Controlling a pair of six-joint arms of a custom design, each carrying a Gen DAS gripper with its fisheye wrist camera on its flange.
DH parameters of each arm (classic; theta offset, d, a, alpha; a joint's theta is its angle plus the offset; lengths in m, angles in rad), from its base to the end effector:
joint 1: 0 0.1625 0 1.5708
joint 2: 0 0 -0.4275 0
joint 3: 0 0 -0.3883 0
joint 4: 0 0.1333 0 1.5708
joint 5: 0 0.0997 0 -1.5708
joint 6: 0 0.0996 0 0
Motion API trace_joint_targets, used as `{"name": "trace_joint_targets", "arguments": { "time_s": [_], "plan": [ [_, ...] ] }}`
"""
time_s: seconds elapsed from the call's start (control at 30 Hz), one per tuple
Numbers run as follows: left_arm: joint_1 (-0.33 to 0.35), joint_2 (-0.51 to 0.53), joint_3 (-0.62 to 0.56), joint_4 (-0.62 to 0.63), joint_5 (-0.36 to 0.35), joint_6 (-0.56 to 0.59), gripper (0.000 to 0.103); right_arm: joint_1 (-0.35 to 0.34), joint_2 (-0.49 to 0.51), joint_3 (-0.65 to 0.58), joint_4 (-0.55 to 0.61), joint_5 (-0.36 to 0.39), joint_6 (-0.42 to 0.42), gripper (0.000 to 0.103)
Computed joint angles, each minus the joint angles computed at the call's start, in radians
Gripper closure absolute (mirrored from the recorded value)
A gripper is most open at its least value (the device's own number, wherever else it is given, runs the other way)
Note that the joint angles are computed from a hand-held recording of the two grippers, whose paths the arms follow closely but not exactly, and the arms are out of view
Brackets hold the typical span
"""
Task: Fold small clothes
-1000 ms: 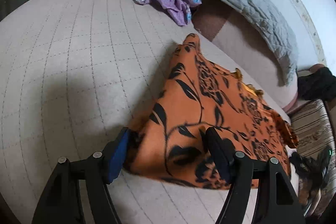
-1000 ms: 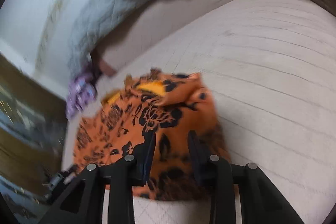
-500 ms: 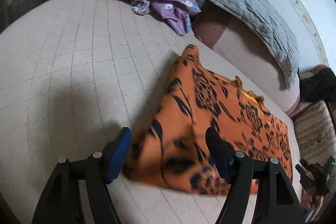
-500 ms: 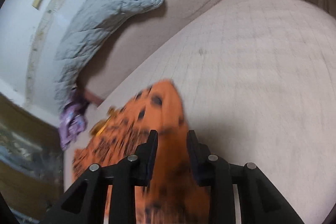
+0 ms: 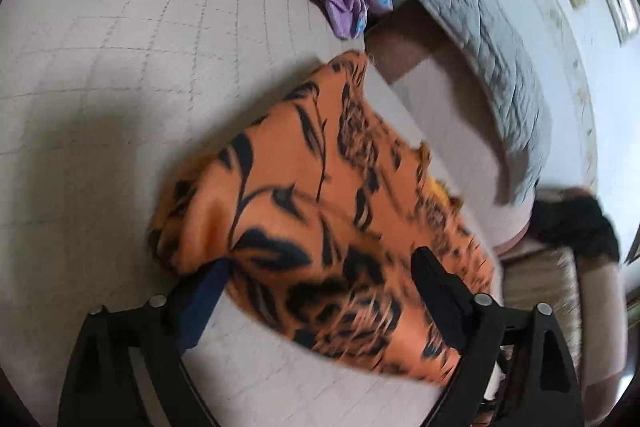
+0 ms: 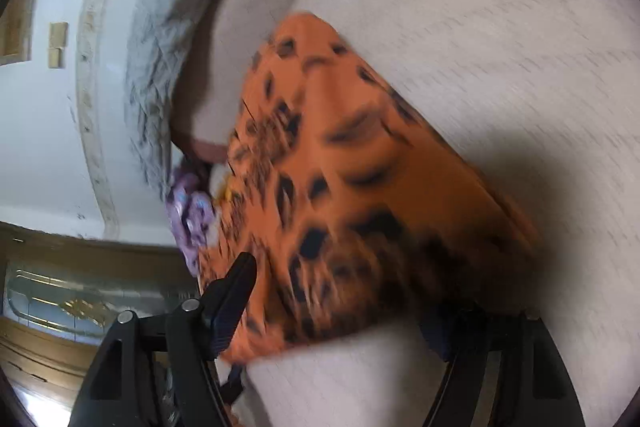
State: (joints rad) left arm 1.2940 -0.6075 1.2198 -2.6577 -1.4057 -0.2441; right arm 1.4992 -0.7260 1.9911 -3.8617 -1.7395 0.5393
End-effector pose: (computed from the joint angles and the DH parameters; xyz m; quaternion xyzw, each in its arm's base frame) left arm -0.0753 -0.8127 0.1415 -0.0035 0.9689 -0.2470 0.0171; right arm 0.0753 -0.5791 0.1104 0.3005 0.8156 -0.4927 0.0419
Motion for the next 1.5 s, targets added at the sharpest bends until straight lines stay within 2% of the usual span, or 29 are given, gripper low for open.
{"name": "trace_joint_targets", "arguments": {
  "time_s": [0.07,0.1,0.13,0.17,0.2,0.23,0.27,0.37,0.43,0.5,0.63,0.7,0.77,0.8,0.87,0.93,0.97,1.03,1.07,1.1,1.13,1.17,1.2,1.23,1.27,1.37,1.47,1.5],
  "plan": [
    [0.012,0.013,-0.010,-0.045,-0.042,-0.017,0.011,-0.007,0.039,-0.054,-0.050,0.014,-0.041,0.029],
    [0.019,0.019,-0.011,-0.073,-0.065,-0.017,0.011,-0.012,0.048,-0.071,-0.056,0.017,-0.050,0.037],
    [0.022,0.024,-0.012,-0.092,-0.078,-0.012,0.011,-0.017,0.058,-0.090,-0.056,0.013,-0.061,0.058],
    [0.024,0.025,-0.005,-0.115,-0.089,0.002,0.011,-0.022,0.066,-0.105,-0.048,0.007,-0.075,0.067],
    [0.021,0.028,-0.003,-0.128,-0.083,0.016,0.020,-0.030,0.068,-0.104,-0.050,0.012,-0.080,0.071],
    [0.015,0.029,0.001,-0.135,-0.060,0.032,0.046,-0.032,0.072,-0.105,-0.061,0.014,-0.080,0.071],
    [0.009,0.030,0.002,-0.135,-0.027,0.047,0.056,-0.025,0.067,-0.107,-0.053,0.001,-0.090,0.071],
    [0.015,0.027,0.003,-0.134,-0.040,0.032,0.066,-0.007,0.054,-0.109,-0.025,-0.027,-0.126,0.074],
    [0.018,0.018,0.011,-0.132,-0.062,0.035,0.078,-0.009,0.046,-0.085,-0.046,-0.018,-0.104,0.075],
    [0.018,0.001,0.032,-0.151,-0.083,0.043,0.081,0.019,0.047,-0.081,-0.061,-0.069,-0.114,0.076],
    [0.008,-0.099,0.170,-0.190,-0.110,0.059,0.082,0.097,0.028,-0.040,-0.110,-0.167,-0.135,0.077],
    [0.001,-0.167,0.275,-0.205,-0.111,0.040,0.082,0.132,0.000,0.027,-0.150,-0.206,-0.141,0.077],
    [0.003,-0.235,0.404,-0.258,-0.112,0.050,0.082,0.168,-0.035,0.113,-0.178,-0.243,-0.110,0.077],
    [-0.008,-0.292,0.503,-0.287,-0.083,0.067,0.081,0.185,-0.047,0.154,-0.200,-0.261,-0.109,0.077],
    [-0.021,-0.366,0.629,-0.283,-0.027,0.069,0.078,0.223,-0.062,0.232,-0.241,-0.317,-0.116,0.077],
    [-0.018,-0.425,0.703,-0.167,0.017,0.055,0.074,0.228,-0.067,0.301,-0.268,-0.330,-0.084,0.077],
    [-0.013,-0.448,0.724,-0.125,0.034,0.054,0.074,0.213,-0.067,0.345,-0.277,-0.323,-0.059,0.076],
    [-0.015,-0.490,0.744,-0.128,0.046,0.044,0.069,0.161,-0.073,0.399,-0.237,-0.288,-0.011,0.070],
    [-0.031,-0.523,0.756,-0.135,0.078,0.044,0.070,0.124,-0.078,0.423,-0.225,-0.246,0.047,0.066],
    [-0.050,-0.547,0.770,-0.163,0.115,0.056,0.068,0.080,-0.079,0.452,-0.245,-0.177,0.107,0.057],
    [-0.068,-0.561,0.780,-0.203,0.145,0.076,0.064,0.049,-0.068,0.474,-0.308,-0.112,0.132,0.050],
    [-0.087,-0.568,0.784,-0.247,0.171,0.105,0.059,0.037,-0.062,0.487,-0.354,-0.089,0.141,0.046],
    [-0.106,-0.574,0.785,-0.278,0.188,0.140,0.049,0.040,-0.060,0.500,-0.393,-0.108,0.144,0.039],
    [-0.124,-0.572,0.772,-0.284,0.208,0.167,0.047,0.051,-0.052,0.506,-0.437,-0.144,0.143,0.033],
    [-0.134,-0.558,0.752,-0.283,0.216,0.176,0.047,0.046,-0.037,0.516,-0.490,-0.139,0.145,0.033],
    [-0.163,-0.481,0.695,-0.325,0.237,0.261,0.046,-0.019,0.000,0.542,-0.578,0.009,0.166,0.033],
    [-0.163,-0.348,0.591,-0.296,0.298,0.302,0.046,-0.013,0.003,0.524,-0.547,0.035,0.152,0.033],
    [-0.161,-0.301,0.559,-0.289,0.345,0.320,0.046,-0.013,0.004,0.518,-0.536,0.045,0.153,0.033]
  ]
}}
